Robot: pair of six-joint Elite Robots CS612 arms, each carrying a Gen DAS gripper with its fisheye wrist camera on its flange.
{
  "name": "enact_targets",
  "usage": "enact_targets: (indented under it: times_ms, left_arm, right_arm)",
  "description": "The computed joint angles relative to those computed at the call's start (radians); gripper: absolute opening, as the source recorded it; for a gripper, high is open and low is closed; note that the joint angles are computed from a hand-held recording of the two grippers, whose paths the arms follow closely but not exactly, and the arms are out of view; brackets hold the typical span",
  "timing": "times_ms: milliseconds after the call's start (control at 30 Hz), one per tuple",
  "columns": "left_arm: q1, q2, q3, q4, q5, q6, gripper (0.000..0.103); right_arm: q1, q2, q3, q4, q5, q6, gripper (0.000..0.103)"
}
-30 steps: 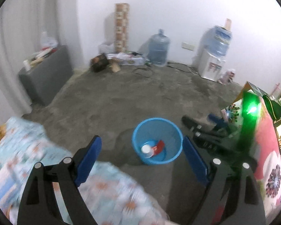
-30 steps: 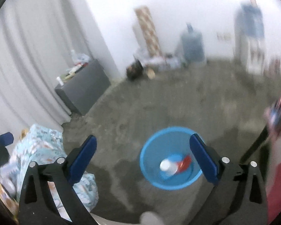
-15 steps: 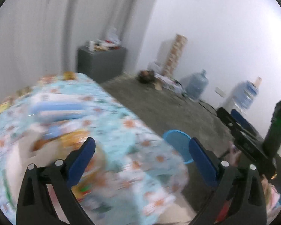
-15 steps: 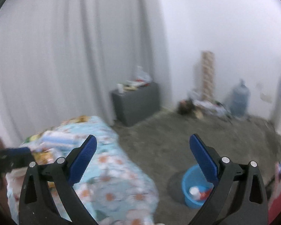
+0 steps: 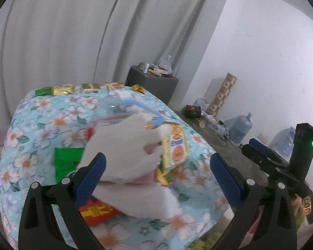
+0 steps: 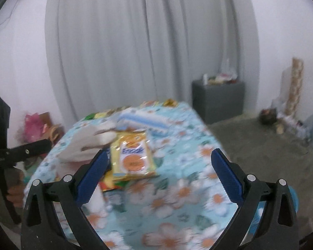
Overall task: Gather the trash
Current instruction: 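Grasp a white tissue with the left tool while the right tool reaches the Enaak bag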
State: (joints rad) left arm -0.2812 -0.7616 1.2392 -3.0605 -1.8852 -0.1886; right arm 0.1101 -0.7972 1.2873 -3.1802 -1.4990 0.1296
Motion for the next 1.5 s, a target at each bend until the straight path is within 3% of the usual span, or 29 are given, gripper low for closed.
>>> enact_targets:
  times_ms: [167,500,633,767,967,1500]
  left_arm:
    - [0.007,0.001,0.016,-0.015,0.032,0.004,0.098]
    - [0.004,0.024,-0.004,-0.017,0.124,0.065,0.097]
    - [-0.001,0.043,-0.042,0.043,0.154,0.070,0.088]
    - [-0.006,0.058,-0.077,0.108,0.180,0.084,0.078]
    - [0.002,0.076,-0.112,0.172,0.152,0.054,0.061]
    - [0.029,0.070,-0.096,0.094,0.033,-0.055,0.022]
  right_arm:
    - [-0.016,-0.002,-0.019,0.120,0.131,0.089,0.095]
    - [-0.016,0.040,-0.088,0.268,0.251,0.158,0.085]
    - [-0.013,0.058,-0.115,0.319,0.312,0.162,0.082]
    - [-0.005,0.069,-0.135,0.359,0.316,0.152,0.080]
    - [-0.005,0.069,-0.137,0.376,0.305,0.161,0.079]
    - [-0.015,0.080,-0.145,0.368,0.310,0.212,0.076]
